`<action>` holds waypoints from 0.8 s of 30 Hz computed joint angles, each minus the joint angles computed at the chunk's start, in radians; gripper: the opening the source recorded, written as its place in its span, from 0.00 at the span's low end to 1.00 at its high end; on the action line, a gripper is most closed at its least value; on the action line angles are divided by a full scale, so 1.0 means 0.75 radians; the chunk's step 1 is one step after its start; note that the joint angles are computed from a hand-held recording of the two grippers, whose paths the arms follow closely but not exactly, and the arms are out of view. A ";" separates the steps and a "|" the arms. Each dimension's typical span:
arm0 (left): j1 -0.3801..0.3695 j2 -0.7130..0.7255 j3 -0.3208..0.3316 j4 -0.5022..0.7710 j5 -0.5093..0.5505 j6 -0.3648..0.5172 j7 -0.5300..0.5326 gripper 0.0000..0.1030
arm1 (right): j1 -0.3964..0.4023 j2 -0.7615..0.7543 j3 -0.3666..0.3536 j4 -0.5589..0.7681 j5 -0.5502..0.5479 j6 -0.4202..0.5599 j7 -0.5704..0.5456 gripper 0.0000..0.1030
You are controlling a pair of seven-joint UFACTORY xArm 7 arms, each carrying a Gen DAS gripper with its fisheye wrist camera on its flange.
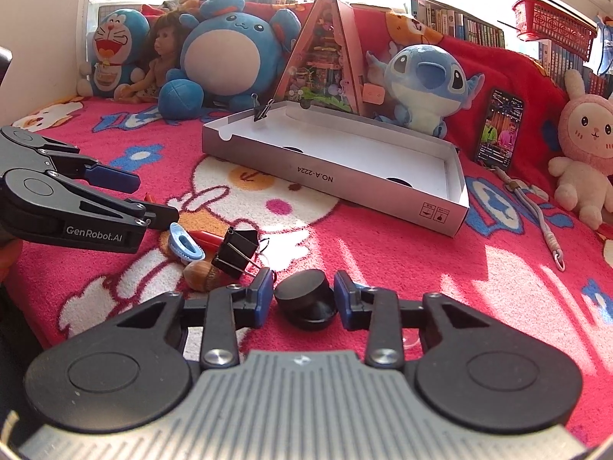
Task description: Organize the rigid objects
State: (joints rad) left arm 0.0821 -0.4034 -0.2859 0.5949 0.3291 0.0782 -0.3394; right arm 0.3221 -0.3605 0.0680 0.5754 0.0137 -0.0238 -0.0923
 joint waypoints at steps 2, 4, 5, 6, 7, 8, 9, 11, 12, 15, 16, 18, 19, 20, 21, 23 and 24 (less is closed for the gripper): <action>-0.031 0.011 0.028 -0.002 -0.014 -0.007 0.022 0.45 | -0.006 0.000 0.006 0.001 -0.003 0.002 0.003 0.37; -0.080 0.014 0.069 -0.004 -0.058 0.000 0.040 0.41 | -0.010 0.000 0.010 0.001 -0.005 0.000 0.007 0.36; -0.072 0.012 0.059 -0.001 -0.061 0.007 0.032 0.41 | -0.016 0.002 0.016 0.001 -0.007 -0.003 0.012 0.36; -0.067 0.011 0.052 0.002 -0.062 0.014 0.027 0.40 | -0.023 0.002 0.023 0.000 -0.009 -0.007 0.018 0.36; -0.068 0.011 0.052 0.006 -0.066 0.021 0.023 0.40 | -0.038 0.002 0.038 -0.001 -0.012 -0.014 0.031 0.36; -0.076 0.010 0.058 0.009 -0.074 0.028 0.023 0.40 | -0.046 0.002 0.044 -0.003 -0.014 -0.020 0.041 0.35; -0.096 0.012 0.078 0.013 -0.090 0.038 0.031 0.40 | -0.045 0.001 0.042 -0.004 -0.014 -0.028 0.047 0.35; -0.125 0.010 0.105 0.018 -0.116 0.051 0.043 0.40 | -0.044 -0.002 0.037 -0.006 -0.015 -0.039 0.057 0.35; -0.136 0.009 0.118 0.021 -0.128 0.058 0.050 0.40 | -0.049 -0.004 0.039 -0.006 -0.018 -0.044 0.062 0.35; -0.136 0.000 0.120 0.024 -0.140 0.069 0.048 0.40 | -0.076 -0.003 0.057 -0.004 -0.031 -0.054 0.082 0.35; -0.134 -0.003 0.117 0.025 -0.141 0.070 0.045 0.40 | -0.083 -0.003 0.061 -0.002 -0.034 -0.057 0.088 0.35; -0.133 -0.002 0.118 0.034 -0.143 0.070 0.046 0.40 | -0.104 0.001 0.075 0.004 -0.041 -0.063 0.106 0.35; -0.136 0.001 0.121 0.041 -0.147 0.071 0.048 0.40 | -0.110 0.002 0.077 0.009 -0.042 -0.063 0.115 0.35; -0.140 0.004 0.124 0.047 -0.151 0.070 0.051 0.40 | -0.110 0.005 0.071 0.014 -0.040 -0.065 0.123 0.35; -0.145 0.010 0.129 0.058 -0.156 0.068 0.054 0.40 | -0.114 0.010 0.069 0.021 -0.037 -0.066 0.134 0.35; -0.157 0.029 0.141 0.085 -0.171 0.065 0.061 0.40 | -0.092 0.024 0.039 0.043 -0.025 -0.062 0.143 0.35; -0.171 0.042 0.153 0.103 -0.186 0.065 0.068 0.40 | -0.088 0.031 0.029 0.055 -0.019 -0.061 0.150 0.34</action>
